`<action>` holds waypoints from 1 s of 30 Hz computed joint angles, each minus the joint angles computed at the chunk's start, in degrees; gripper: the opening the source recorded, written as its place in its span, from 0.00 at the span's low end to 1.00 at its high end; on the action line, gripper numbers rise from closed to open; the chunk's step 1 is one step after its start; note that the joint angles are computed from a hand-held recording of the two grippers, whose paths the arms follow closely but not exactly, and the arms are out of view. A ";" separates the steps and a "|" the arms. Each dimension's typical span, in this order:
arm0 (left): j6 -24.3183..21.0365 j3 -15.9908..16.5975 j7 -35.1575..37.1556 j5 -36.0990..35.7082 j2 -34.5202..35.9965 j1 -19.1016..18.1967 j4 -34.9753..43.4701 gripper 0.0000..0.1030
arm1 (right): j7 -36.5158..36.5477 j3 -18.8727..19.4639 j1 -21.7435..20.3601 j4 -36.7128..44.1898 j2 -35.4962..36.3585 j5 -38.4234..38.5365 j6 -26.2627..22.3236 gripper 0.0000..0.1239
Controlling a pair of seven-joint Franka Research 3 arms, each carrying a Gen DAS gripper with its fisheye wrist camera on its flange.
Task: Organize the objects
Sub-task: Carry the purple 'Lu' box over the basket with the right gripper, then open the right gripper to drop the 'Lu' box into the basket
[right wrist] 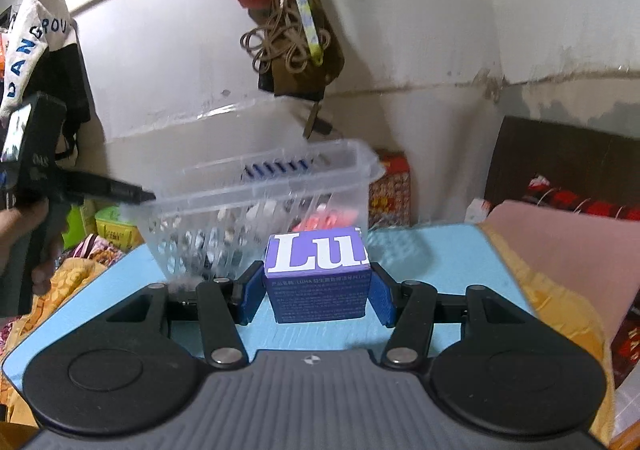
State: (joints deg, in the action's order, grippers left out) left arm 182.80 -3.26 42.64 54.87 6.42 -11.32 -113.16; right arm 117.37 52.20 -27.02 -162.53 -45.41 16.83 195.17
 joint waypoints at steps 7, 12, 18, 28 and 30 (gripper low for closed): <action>-0.02 0.13 -0.25 0.40 -0.05 -0.06 0.01 0.29 | -0.62 -2.03 1.40 1.00 -1.14 -1.31 -1.32 0.47; 0.01 0.14 -0.63 0.75 -0.05 -0.03 0.00 0.29 | 0.17 0.50 -2.22 3.20 -5.09 -1.73 -1.22 0.47; 0.19 0.28 -0.99 1.52 -0.17 -0.02 -0.04 0.29 | -3.94 2.70 -10.00 11.18 -0.41 -4.44 2.95 0.47; 0.71 -0.07 -0.32 1.23 -0.31 0.46 -0.47 0.29 | -5.59 17.63 -33.03 30.83 13.65 -13.32 -8.20 0.47; 1.03 0.27 -0.67 1.59 -0.33 0.27 -0.55 0.30 | -4.35 18.14 -33.55 30.70 14.89 -14.51 -7.45 0.47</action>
